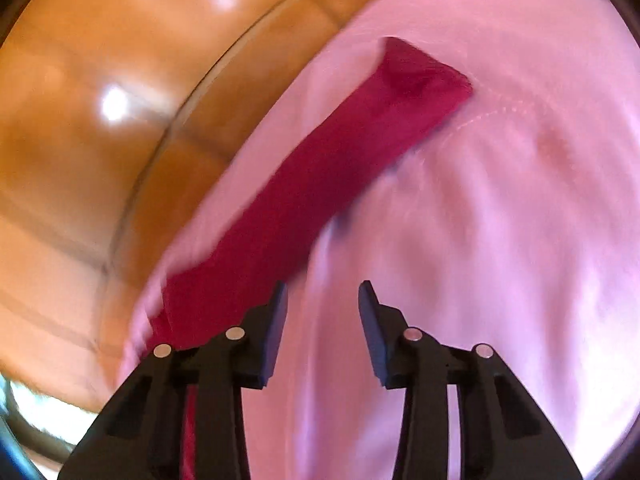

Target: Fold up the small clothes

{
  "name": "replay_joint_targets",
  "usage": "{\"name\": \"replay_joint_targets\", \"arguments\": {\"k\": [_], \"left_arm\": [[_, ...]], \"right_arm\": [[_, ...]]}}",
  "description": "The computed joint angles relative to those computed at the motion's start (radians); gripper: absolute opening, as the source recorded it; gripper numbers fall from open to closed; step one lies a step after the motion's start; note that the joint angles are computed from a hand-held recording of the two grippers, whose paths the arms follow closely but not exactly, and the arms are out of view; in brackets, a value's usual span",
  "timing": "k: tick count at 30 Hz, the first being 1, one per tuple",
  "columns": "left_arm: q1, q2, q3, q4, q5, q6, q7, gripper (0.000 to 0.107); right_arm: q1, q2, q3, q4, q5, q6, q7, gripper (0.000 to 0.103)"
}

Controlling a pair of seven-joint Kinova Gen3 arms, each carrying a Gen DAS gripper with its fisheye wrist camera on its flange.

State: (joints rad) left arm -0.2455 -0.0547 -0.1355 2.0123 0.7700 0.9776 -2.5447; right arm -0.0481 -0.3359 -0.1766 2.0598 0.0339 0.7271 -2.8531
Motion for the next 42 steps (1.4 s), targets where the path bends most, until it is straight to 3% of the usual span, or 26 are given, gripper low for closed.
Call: {"name": "replay_joint_targets", "arguments": {"k": [3,6,7,9,11,13,17,21,26,32,34,36,37,39,42], "left_arm": [[0.016,0.014,0.021,0.006,-0.033,-0.038,0.039,0.098],[0.027,0.016,0.031,0.011,-0.040,-0.072,0.054,0.099],[0.031,0.014,0.033,0.014,-0.045,-0.081,0.060,0.099],[0.034,0.011,0.032,0.019,-0.043,-0.089,0.057,0.099],[0.035,0.014,0.029,0.015,-0.043,-0.082,0.057,0.099],[0.028,0.024,0.022,0.002,-0.037,-0.059,0.058,0.099],[0.020,0.033,0.025,-0.029,-0.049,-0.033,0.078,0.099],[-0.010,0.043,0.009,-0.050,-0.004,0.002,0.082,0.099],[-0.070,0.073,-0.021,-0.088,0.075,0.088,0.078,0.100],[-0.149,0.125,-0.025,-0.126,0.197,0.182,0.047,0.100],[-0.161,0.155,-0.012,-0.165,0.198,0.207,0.064,0.100],[-0.166,0.180,0.005,-0.203,0.182,0.215,0.101,0.100],[-0.163,0.201,0.005,-0.229,0.179,0.224,0.129,0.100],[-0.194,0.239,0.033,-0.258,0.201,0.248,0.159,0.100],[-0.193,0.267,0.047,-0.290,0.212,0.217,0.220,0.100]], "right_arm": [[0.025,0.040,0.054,0.044,-0.020,-0.120,-0.025,0.037],[0.081,0.089,0.042,0.048,0.024,-0.178,-0.081,0.035],[0.090,0.104,0.049,0.037,0.038,-0.171,-0.088,0.034],[0.086,0.136,0.055,-0.012,0.070,-0.109,-0.059,0.011],[0.056,0.176,0.061,-0.084,0.124,-0.037,-0.023,0.009],[0.039,0.179,0.014,-0.155,0.203,0.020,-0.012,0.008],[-0.089,0.223,-0.023,-0.326,0.303,0.089,0.109,0.008],[-0.219,0.327,-0.057,-0.489,0.322,0.116,0.207,0.008],[-0.357,0.506,-0.087,-0.668,0.288,0.126,0.311,0.007],[-0.493,0.762,-0.122,-0.902,0.160,0.183,0.487,0.007],[-0.544,0.822,-0.119,-0.964,0.156,0.228,0.515,0.016],[-0.565,0.845,-0.107,-0.986,0.131,0.227,0.547,0.037],[-0.579,0.841,-0.097,-0.977,0.124,0.215,0.547,0.042],[-0.607,0.791,-0.066,-0.902,0.126,0.156,0.531,0.066],[-0.633,0.694,-0.023,-0.774,0.109,0.107,0.507,0.072]]}}
